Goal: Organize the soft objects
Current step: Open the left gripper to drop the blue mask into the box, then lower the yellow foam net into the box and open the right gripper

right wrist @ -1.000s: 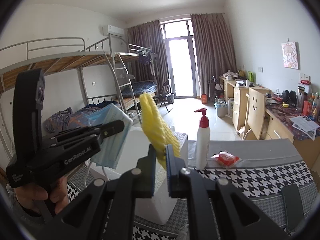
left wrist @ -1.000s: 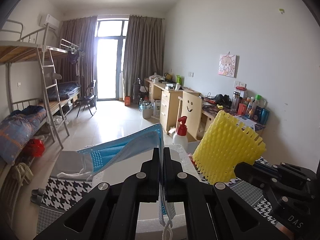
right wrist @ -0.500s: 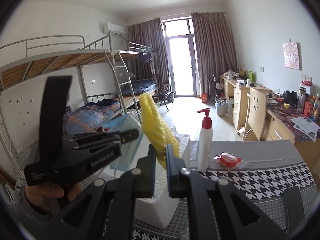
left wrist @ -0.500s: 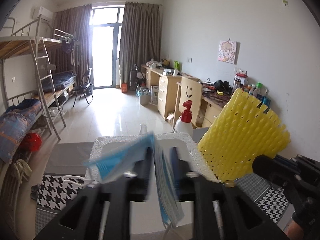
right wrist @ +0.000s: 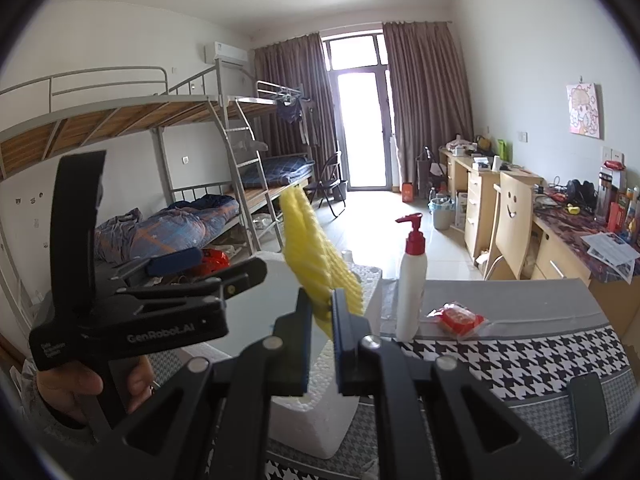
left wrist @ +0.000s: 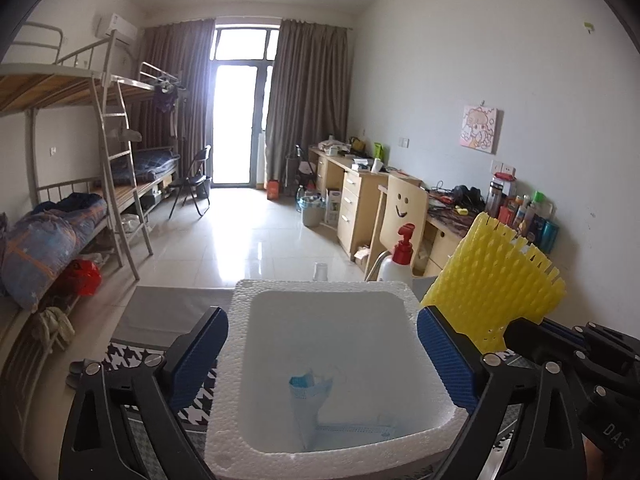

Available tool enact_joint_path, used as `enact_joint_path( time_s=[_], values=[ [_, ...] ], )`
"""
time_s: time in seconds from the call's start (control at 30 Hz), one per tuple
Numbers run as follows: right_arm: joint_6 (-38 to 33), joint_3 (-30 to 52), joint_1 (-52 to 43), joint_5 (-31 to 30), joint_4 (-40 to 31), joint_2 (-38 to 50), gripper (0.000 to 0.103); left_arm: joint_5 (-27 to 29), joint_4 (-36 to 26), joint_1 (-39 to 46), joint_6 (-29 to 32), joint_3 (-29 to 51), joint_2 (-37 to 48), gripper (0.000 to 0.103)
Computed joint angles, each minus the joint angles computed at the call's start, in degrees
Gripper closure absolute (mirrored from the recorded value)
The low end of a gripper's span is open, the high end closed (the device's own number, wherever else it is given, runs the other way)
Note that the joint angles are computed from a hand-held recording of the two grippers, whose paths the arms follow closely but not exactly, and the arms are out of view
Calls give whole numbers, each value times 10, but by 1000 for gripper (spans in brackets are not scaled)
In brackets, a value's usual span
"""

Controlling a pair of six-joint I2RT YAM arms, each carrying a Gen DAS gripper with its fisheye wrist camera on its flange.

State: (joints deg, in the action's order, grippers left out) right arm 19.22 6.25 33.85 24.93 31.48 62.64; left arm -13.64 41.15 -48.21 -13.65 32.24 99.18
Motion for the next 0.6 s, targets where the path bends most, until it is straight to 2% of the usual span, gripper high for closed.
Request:
enact_joint_path(
  time_s=[0.17,0.37,0.6],
  values=[
    [-7,19,-3,-8,1,25,91,-36,14,-3,2,-21,-12,2],
    [-13,39,-3,-19,12,56,91,-48,17,8,7,-35,-19,1],
    [-19,62,-1,-33,25,95,91,-60,48,24,-1,-72,-35,1]
  ],
)
